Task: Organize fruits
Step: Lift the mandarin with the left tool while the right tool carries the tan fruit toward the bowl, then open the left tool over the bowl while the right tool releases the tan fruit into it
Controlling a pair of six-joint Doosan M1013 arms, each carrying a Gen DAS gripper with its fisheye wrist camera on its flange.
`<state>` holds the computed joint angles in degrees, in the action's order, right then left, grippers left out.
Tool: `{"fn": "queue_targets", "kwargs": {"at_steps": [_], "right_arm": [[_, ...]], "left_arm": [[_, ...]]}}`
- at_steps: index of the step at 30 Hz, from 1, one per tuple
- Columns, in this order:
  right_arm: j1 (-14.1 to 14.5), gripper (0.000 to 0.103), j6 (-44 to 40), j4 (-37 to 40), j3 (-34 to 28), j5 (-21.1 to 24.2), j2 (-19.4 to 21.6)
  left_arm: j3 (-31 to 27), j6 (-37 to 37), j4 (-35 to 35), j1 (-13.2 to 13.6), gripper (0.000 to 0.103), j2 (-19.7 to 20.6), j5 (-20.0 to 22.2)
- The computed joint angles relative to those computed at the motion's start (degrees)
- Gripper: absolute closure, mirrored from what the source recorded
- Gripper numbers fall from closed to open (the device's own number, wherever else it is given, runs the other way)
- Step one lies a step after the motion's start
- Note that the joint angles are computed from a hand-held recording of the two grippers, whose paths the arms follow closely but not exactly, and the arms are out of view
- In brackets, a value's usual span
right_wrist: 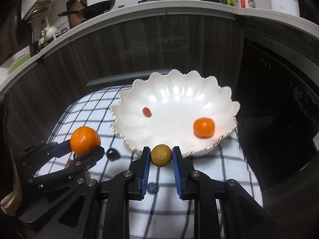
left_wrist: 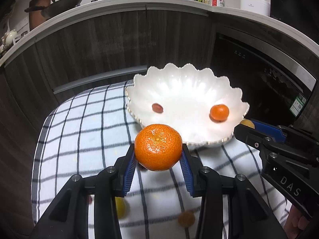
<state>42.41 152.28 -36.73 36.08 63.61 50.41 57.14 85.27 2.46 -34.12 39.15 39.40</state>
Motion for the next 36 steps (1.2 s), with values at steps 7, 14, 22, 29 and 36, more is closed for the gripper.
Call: {"fn": "queue_targets", "kwargs": {"at_steps": [7, 14, 22, 29, 36], "right_arm": [[-0.76, 0.079, 0.72, -1.80, -1.84, 0.97, 0.68], [-1.48, 0.079, 1.42, -2.80, -3.21, 1.93, 1.31], [-2.21, 0.079, 1.27, -2.51, -5.79, 3.73, 2.63], [-2.73, 0.079, 0.74, -1.57, -9.00, 5.73, 4.46], [-3.16, 0.079, 0.32, -0.38, -11.67, 7.46, 6.04]], "left_arm": [[-5.06, -0.69, 0.24, 0.07, 0.061, 2.57, 1.66], [-9.53, -1.22, 0.81, -0.14, 0.061, 5.04, 3.25], [-14.30, -1.15, 0.86, -0.09, 0.061, 7.74, 5.32], [-17.99, -1.28, 1.43, 0.03, 0.061, 9.99, 7.72], [-21.28, -1.31, 1.31, 0.02, 0.061, 12.17, 10.49]]}}
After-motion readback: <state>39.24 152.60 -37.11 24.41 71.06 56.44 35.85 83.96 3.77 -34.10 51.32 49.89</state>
